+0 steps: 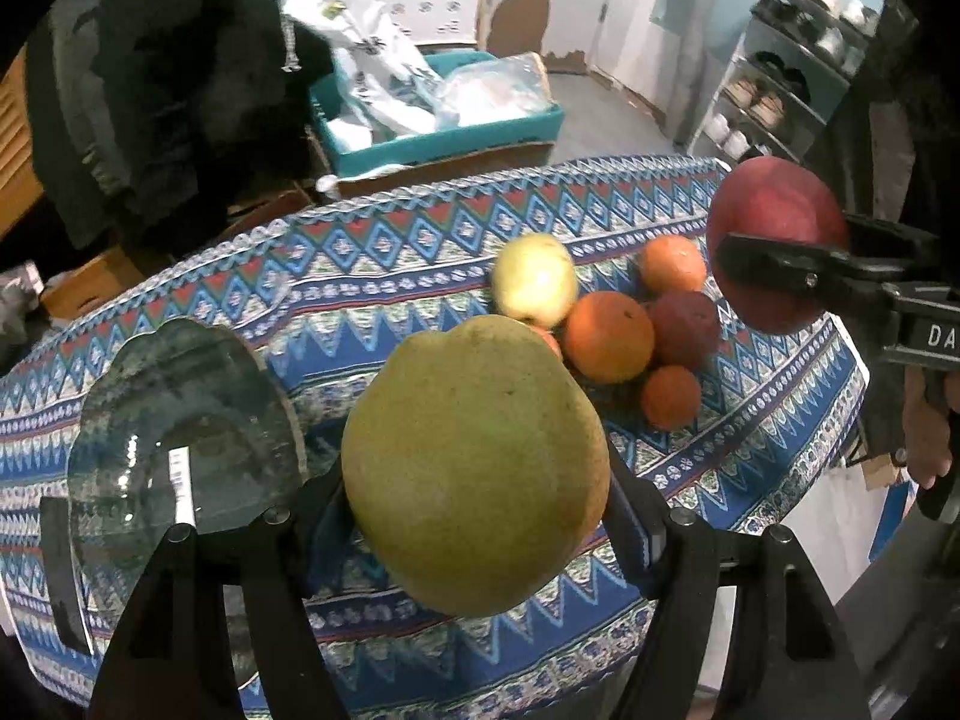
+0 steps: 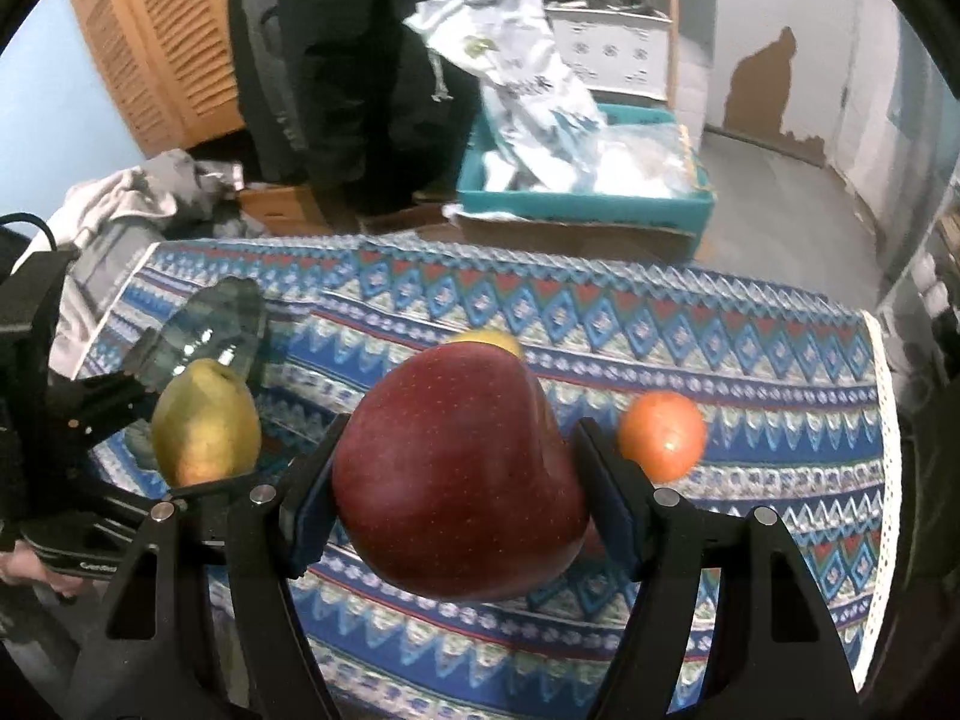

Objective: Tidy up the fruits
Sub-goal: 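Carry the pear with the left gripper while the right gripper carries the apple to the glass bowl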

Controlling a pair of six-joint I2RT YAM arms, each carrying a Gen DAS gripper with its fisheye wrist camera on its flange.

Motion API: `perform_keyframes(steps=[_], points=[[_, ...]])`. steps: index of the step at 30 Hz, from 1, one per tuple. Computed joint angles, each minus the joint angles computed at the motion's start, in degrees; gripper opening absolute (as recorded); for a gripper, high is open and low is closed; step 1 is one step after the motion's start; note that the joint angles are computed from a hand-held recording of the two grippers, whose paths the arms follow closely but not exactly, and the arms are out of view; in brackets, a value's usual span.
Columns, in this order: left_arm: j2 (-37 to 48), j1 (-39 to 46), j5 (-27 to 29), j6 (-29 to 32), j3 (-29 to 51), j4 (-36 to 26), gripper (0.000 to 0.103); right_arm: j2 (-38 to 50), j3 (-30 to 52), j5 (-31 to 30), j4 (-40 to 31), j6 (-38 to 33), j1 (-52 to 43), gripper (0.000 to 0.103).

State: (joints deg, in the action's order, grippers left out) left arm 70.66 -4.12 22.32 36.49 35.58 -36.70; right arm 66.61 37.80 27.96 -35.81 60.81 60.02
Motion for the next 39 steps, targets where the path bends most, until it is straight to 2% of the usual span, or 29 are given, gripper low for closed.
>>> perform_keyframes(steps=[9,21,30,39], points=[[2.7,9.6,2.4,5.5,3.8,-1.7,0.074,9.6,8.2,-2.2,6.0,-6.6,-1.6,0.072],[12.5,21.8,3.9,10.6,11.2,-3.8,0.074,24.7,19.3,-9.2,15.4,-13.3,-4.5,0.072],[19.7,28.6,4.1,13.2,16.8,-4.0,0.074,36.9,32.6,-12.9,14.2,-17.3,-5.8,0.072],[27.4,32.1,0.8,14.4,19.7,-1.9,0.074,47.5,42.1,-18.7,14.2,-17.5,-6.7,0.072]])
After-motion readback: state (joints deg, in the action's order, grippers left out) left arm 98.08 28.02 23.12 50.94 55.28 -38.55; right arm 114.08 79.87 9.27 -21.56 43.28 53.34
